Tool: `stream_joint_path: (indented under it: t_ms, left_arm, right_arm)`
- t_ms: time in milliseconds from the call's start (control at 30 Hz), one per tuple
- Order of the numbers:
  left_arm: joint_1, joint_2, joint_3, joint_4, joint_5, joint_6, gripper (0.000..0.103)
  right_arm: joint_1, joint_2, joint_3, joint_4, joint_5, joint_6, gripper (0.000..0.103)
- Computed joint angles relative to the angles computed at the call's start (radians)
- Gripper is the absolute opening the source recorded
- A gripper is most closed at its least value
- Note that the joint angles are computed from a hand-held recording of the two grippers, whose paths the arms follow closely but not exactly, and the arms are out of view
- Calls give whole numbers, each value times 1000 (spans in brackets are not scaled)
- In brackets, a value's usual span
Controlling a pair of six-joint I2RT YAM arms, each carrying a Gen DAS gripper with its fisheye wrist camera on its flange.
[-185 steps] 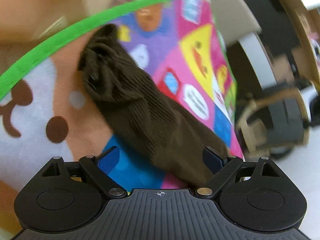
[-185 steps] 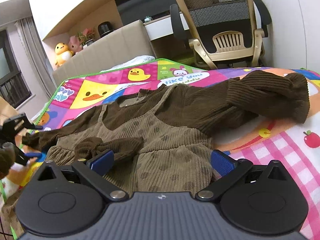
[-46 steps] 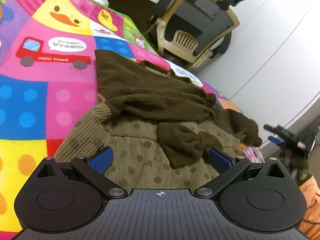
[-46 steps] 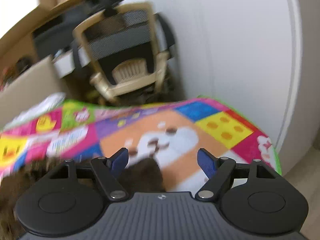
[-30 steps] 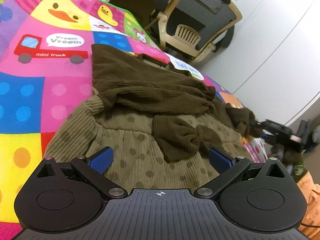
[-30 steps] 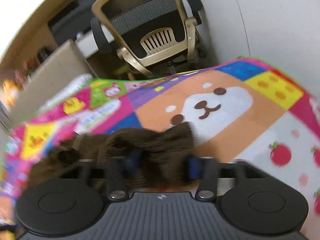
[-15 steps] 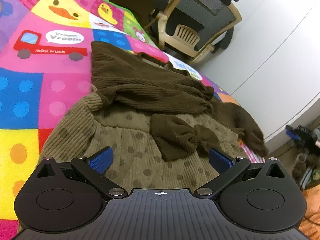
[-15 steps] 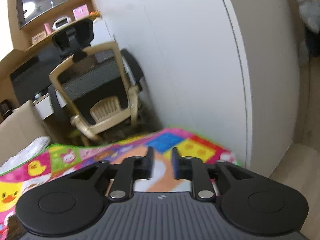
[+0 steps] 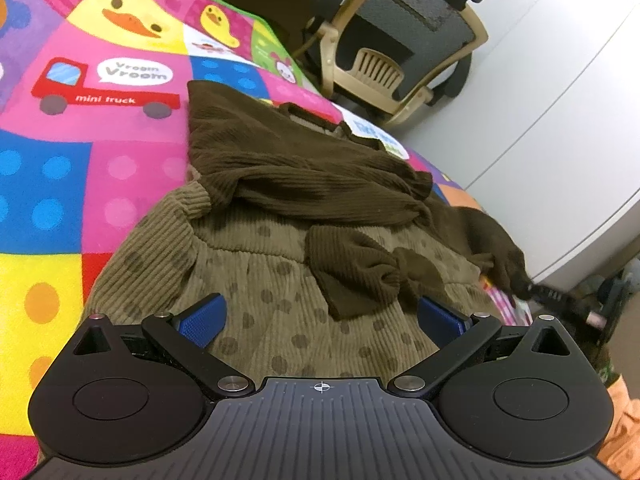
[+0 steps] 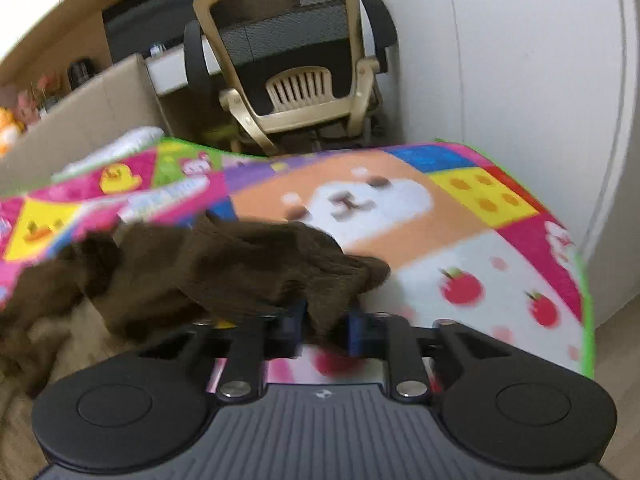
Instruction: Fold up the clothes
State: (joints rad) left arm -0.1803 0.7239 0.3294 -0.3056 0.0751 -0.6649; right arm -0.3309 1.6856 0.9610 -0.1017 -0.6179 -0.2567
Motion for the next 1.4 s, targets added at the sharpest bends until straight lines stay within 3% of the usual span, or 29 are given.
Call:
stream_joint_path:
  t_ms: [200, 333, 400, 500, 667, 733, 833, 867, 900, 1000, 1167, 1267, 1400]
  left_arm:
    - [13, 1, -3, -2, 3, -2, 103]
    - [27, -4, -14, 12, 20, 1, 103]
    - [36, -4, -20, 19, 30, 2, 103]
    - [42, 6, -20, 28, 37, 4, 103]
    - [35, 4, -17, 30, 38, -1, 103]
    - [35, -12, -14, 19, 42, 0, 103]
    - [47, -47, -2, -17, 45, 16, 103]
    - [52, -61, 5, -34, 40, 23, 103]
    - [63, -76, 11, -51, 40, 34, 103]
    - [120, -114, 26, -94, 58, 89, 103]
    - [238, -127, 37, -110, 125, 178, 103]
    - [296, -165, 39, -133, 176, 209, 103]
    - [359, -211, 45, -183, 218, 244, 103]
  right_arm:
    - [-21, -67, 78, 133, -45, 225, 13]
    - [-54, -37, 173, 60, 94, 214, 14]
    - [-74, -27, 165, 60, 173, 221, 28]
    - [-133, 11, 135, 63, 127, 244, 48]
    - [-198, 95, 117, -7, -30, 306, 59]
    - [-179, 149, 122, 7, -45, 374, 67]
    - [-141, 241, 149, 56, -62, 477, 68]
    - [-125, 261, 152, 82, -63, 507, 63]
    - [-101, 252, 146, 101, -54, 513, 42]
    - [-4, 133, 114, 123, -18, 462, 17]
    - [245, -137, 119, 107, -56, 408, 11]
    - [435, -151, 200, 66, -57, 396, 11]
    - [689, -72, 267, 23, 48, 308, 11]
